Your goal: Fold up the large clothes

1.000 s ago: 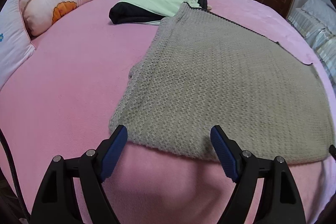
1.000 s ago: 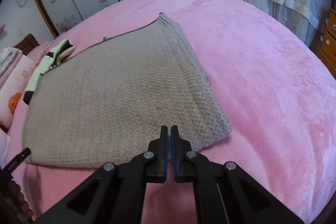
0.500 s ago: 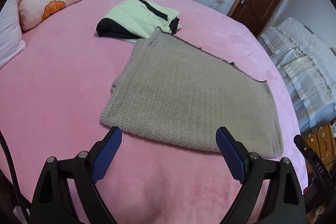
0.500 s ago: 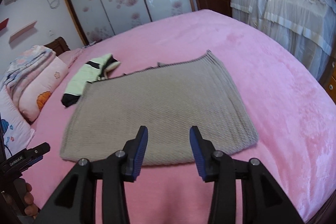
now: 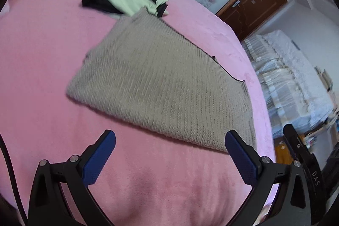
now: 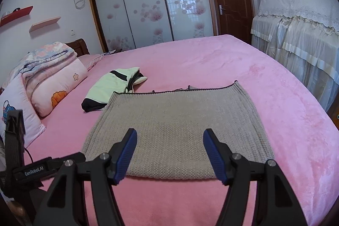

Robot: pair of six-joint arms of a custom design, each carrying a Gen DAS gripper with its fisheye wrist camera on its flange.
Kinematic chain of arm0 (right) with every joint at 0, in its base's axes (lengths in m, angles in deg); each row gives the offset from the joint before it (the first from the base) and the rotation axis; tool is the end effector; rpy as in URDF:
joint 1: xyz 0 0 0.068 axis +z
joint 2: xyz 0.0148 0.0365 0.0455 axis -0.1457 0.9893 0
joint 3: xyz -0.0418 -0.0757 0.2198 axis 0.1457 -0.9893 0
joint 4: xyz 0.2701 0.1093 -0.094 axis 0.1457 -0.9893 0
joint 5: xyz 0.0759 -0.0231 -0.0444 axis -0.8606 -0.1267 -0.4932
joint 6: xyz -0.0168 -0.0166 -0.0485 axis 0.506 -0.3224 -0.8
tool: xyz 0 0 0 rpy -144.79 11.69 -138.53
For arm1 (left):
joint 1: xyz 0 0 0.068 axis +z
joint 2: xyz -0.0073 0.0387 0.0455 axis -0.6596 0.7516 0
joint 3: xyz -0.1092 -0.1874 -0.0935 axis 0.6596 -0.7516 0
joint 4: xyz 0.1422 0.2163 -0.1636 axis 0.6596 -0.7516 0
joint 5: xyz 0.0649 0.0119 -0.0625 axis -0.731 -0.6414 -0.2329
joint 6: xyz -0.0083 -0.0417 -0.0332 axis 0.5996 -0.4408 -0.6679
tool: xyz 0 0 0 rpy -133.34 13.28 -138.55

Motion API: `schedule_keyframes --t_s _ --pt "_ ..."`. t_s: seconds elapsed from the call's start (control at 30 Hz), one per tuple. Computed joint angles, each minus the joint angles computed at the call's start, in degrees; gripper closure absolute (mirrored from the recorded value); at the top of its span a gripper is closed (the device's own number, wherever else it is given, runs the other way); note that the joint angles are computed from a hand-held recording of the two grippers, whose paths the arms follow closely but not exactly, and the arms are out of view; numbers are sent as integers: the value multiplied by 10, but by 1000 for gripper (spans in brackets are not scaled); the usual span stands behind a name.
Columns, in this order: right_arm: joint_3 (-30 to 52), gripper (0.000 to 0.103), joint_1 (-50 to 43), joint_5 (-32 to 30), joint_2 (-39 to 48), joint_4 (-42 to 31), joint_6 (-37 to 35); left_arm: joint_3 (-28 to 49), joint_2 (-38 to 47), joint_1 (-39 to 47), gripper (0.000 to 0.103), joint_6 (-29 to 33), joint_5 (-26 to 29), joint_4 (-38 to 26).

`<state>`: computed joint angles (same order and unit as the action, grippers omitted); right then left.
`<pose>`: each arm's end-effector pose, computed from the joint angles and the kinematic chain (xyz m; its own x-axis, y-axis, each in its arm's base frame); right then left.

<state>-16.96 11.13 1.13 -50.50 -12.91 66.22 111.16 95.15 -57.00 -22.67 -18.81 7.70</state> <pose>0.1809 0.0486 0.2228 -0.5228 0.3082 -0.7948 0.3017 0.9389 0.1657 0.2785 -0.0957 0.1543 -0.9055 -0.1029 -0.4117 0.1720 0.7979 -0.5777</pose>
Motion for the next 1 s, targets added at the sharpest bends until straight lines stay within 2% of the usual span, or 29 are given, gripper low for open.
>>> schedule_keyframes --t_s 0.07,0.1,0.13,0.17,0.27,0.37,0.57,0.63,0.73,0.77,0.8,0.83,0.87,0.9,0.97,1.0 --pt "-9 38 -7 -15 21 18 2 -23 45 24 1 -27 59 65" --pt "-13 38 -7 -18 27 25 3 -39 76 42 1 -54 103 121" --pt "-17 38 -9 -22 37 34 3 -47 99 52 1 -72 122 157" --pt "-21 38 -11 -27 49 45 3 -60 139 67 1 -108 151 224" --pt "-28 38 -15 -40 81 74 0 -61 232 85 1 -173 177 349" --pt "-34 38 -18 -50 113 103 -5 -64 268 84 1 -206 171 446" --pt "-40 38 -31 -68 165 153 -11 -1 341 56 1 -209 115 519" --pt "-39 38 -32 -66 181 165 -13 26 363 56 1 -217 106 520" --pt "-36 38 -41 -69 207 182 -21 62 391 42 12 -215 69 515" --pt "-33 38 -47 -73 217 187 -24 77 400 38 23 -214 57 505" --pt "-30 38 -53 -78 226 194 -27 92 411 35 39 -217 47 501" --pt "-25 38 -63 -85 238 202 -32 113 425 36 48 -214 44 483" --pt "-17 38 -71 -89 255 213 -39 130 438 37 64 -221 42 471" --pt "-8 42 -74 -86 272 220 -43 135 445 41 73 -230 43 472" --pt "30 59 -91 -89 336 240 -68 144 449 42 79 -241 42 468" --pt "57 70 -99 -91 380 247 -82 138 433 39 82 -233 31 460"
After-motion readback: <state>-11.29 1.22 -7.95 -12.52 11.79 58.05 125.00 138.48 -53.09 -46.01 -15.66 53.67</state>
